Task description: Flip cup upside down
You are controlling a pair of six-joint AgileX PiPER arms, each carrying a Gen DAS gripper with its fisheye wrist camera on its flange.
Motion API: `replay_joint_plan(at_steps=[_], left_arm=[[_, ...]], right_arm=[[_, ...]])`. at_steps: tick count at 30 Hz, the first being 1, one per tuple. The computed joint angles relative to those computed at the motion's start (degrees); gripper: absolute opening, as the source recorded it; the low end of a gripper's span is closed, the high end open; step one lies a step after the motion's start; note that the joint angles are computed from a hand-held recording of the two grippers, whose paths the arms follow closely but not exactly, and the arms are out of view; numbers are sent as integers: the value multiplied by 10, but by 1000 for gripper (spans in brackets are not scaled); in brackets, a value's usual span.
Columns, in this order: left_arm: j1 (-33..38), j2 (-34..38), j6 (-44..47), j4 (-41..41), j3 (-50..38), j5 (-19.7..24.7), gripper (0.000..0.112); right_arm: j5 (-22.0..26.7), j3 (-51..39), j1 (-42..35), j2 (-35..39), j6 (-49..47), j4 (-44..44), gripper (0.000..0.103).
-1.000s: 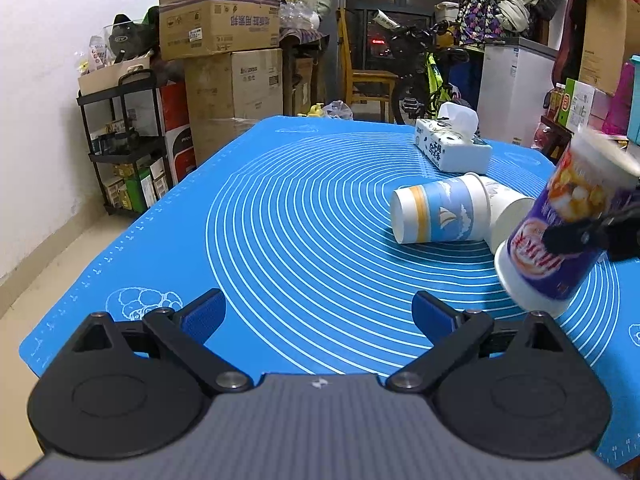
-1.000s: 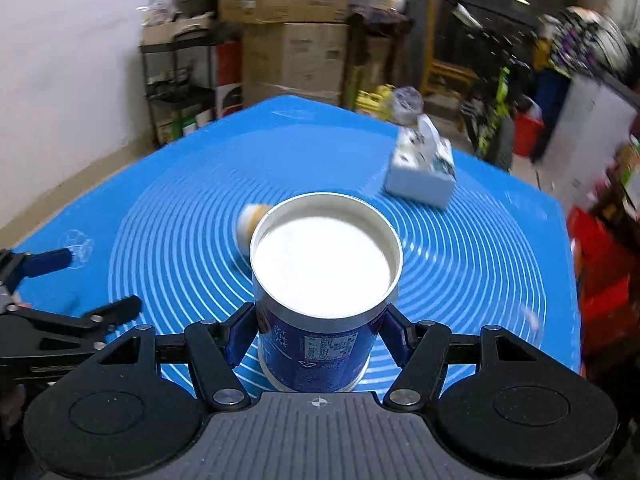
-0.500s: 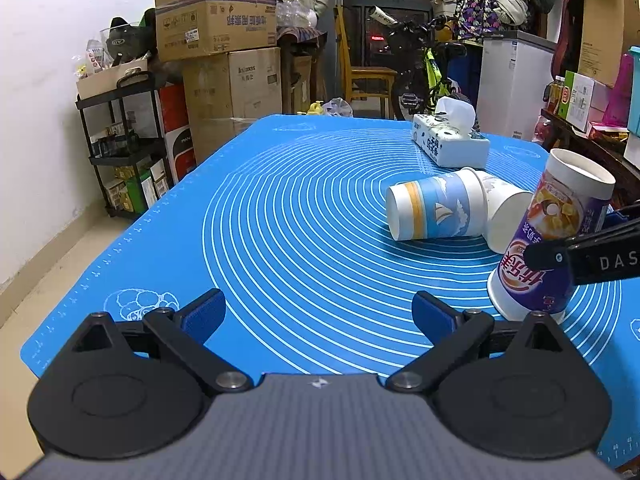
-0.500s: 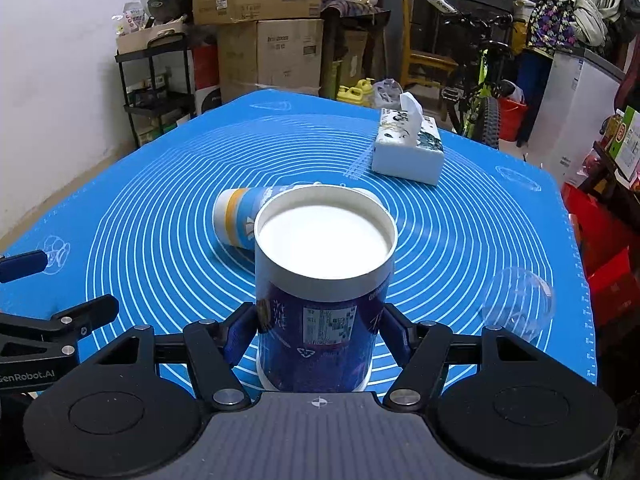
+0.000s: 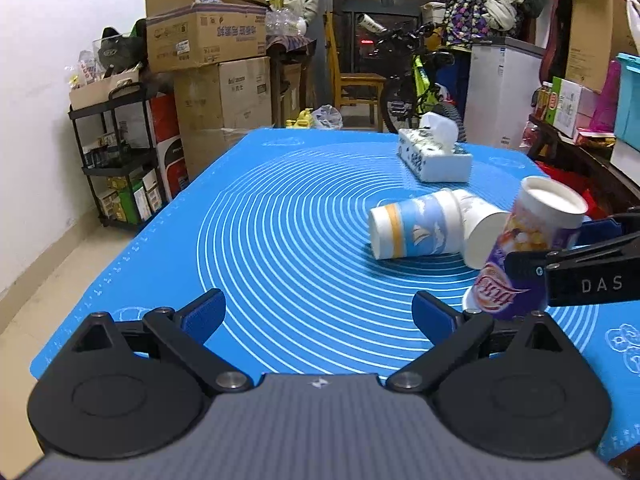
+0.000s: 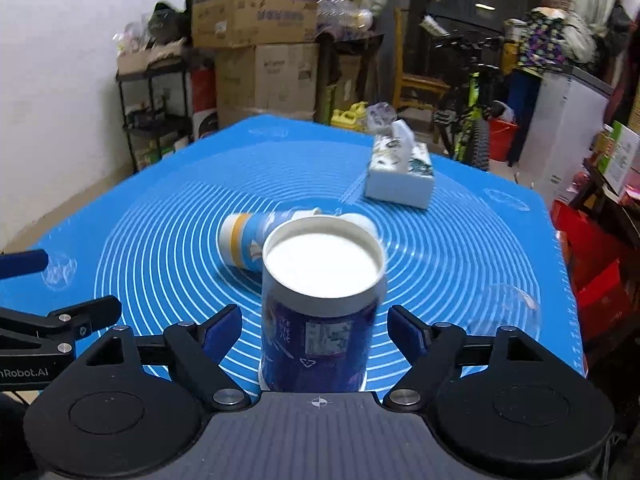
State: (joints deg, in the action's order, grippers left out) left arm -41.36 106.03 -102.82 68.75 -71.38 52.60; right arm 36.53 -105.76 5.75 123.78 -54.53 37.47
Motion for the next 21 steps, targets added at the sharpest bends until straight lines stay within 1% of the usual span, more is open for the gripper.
replay_joint_plan(at_steps=[1, 2, 4, 6, 9, 11, 13, 15, 21], left_arm=[[-4, -3, 5, -1, -1, 2, 99], [-9, -6, 10, -2, -3, 5, 99], [-16, -10, 18, -4, -7, 10, 99], [-22, -15, 28, -8, -10, 11, 99], [-34, -20, 37, -12, -13, 16, 99], [-45, -18, 46, -19, -21, 31, 99], [-54, -18, 49, -21, -22, 36, 99], [-58, -22, 53, -26, -21, 32, 99], [-77, -27, 54, -31, -17, 40, 99]], right_arm=[[-14, 23, -2, -14, -7, 15, 87], [-35, 54, -5, -33, -21, 37, 92], [-81, 122, -12, -73, -72, 100, 97], [-117, 190, -19, -115, -144, 178, 98], [-143, 263, -34, -163, -232, 274, 100], [-157, 305, -42, -193, -289, 330, 101], [-162, 339, -51, -219, -336, 370, 101], [-159, 362, -61, -238, -352, 379, 101], [-134, 403, -96, -275, -342, 383, 101]])
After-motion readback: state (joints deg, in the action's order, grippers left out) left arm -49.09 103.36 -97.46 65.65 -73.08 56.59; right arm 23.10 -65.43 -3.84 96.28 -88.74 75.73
